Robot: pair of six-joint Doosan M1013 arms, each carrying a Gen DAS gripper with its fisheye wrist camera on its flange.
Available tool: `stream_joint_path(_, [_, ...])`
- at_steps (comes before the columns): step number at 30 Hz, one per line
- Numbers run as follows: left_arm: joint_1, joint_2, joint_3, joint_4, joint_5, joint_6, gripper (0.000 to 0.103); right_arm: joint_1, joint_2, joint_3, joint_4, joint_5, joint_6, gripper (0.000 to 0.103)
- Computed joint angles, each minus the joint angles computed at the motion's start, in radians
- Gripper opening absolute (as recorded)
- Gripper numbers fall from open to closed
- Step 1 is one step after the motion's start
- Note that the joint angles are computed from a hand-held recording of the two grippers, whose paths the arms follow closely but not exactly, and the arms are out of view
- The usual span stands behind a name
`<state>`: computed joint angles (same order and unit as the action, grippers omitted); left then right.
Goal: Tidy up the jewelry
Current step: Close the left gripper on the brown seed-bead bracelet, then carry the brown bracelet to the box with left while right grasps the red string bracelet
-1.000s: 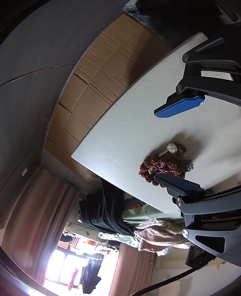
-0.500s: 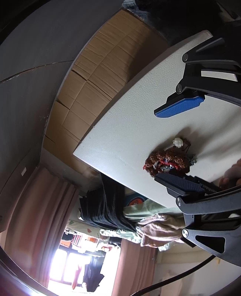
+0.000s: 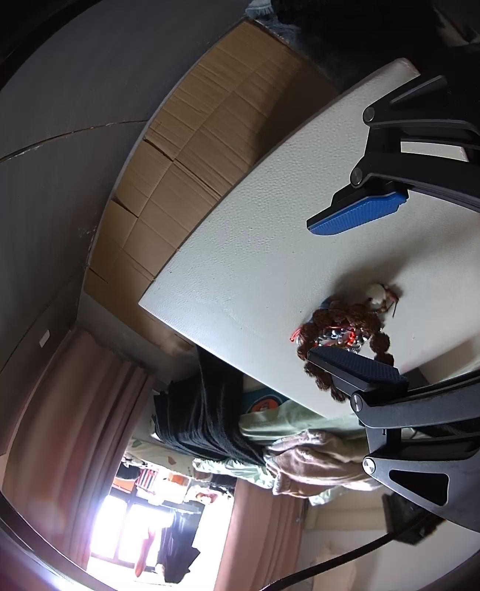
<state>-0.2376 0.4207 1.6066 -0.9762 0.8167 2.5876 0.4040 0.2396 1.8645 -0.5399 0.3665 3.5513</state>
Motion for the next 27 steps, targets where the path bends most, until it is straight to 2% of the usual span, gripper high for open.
stream_joint_path(6, [0.040, -0.014, -0.002, -0.086, 0.048, 0.033, 0.020, -0.003, 0.012, -0.002, 0.039, -0.045, -0.056, 0.063])
stream_joint_path(18, [0.093, -0.007, -0.027, -0.144, 0.073, 0.014, 0.020, -0.002, 0.085, -0.066, 0.282, -0.111, -0.389, 0.060])
stream_joint_path(20, [0.100, -0.001, -0.034, -0.144, 0.071, 0.000, 0.020, -0.005, 0.098, -0.074, 0.369, -0.152, -0.493, 0.059])
stream_joint_path(23, [0.109, 0.006, -0.042, -0.144, 0.071, -0.013, 0.020, -0.011, 0.122, -0.092, 0.640, -0.197, -0.780, 0.050])
stream_joint_path(27, [0.117, 0.016, -0.056, -0.145, 0.072, -0.026, 0.020, -0.007, 0.152, -0.129, 0.713, -0.158, -0.868, 0.044])
